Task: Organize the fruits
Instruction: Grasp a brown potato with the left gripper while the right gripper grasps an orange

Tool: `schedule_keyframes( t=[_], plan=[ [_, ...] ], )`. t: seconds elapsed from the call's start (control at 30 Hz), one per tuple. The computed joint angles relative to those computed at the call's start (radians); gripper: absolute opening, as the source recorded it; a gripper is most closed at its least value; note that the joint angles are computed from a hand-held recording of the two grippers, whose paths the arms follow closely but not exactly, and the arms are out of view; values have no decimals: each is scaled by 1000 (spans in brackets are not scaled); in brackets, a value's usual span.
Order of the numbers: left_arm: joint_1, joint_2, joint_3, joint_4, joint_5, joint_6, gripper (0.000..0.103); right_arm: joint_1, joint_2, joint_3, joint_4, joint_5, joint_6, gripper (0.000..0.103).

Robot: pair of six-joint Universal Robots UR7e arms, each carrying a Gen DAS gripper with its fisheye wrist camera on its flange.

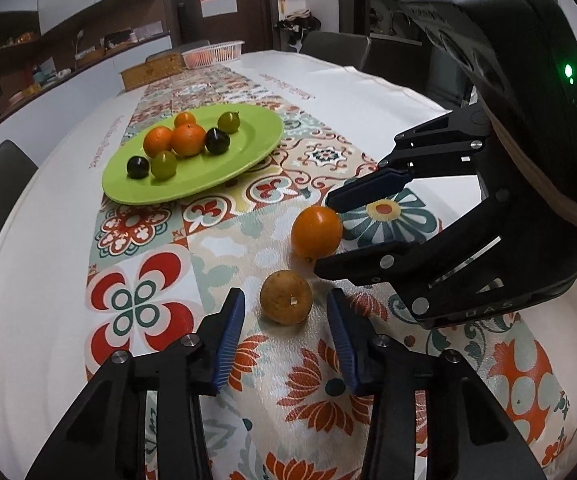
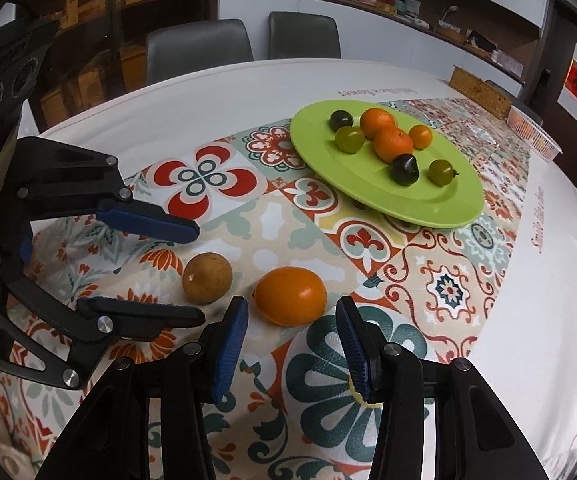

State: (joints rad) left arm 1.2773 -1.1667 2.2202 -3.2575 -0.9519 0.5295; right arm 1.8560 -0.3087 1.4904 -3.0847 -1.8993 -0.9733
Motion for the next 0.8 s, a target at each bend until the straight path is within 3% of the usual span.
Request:
schedule_keyframes(
  t=[0.13, 0.27, 0.8],
  plan=[
    [5, 6, -10, 18, 2, -24, 38, -6, 4, -15, 26, 6, 22, 47],
    [13, 4, -20, 37, -11, -56, 28, -10, 6, -22, 36, 18, 38, 47],
    [17, -15, -14, 5, 8, -138, 28, -14, 14, -30, 38, 42, 109, 41]
  ],
)
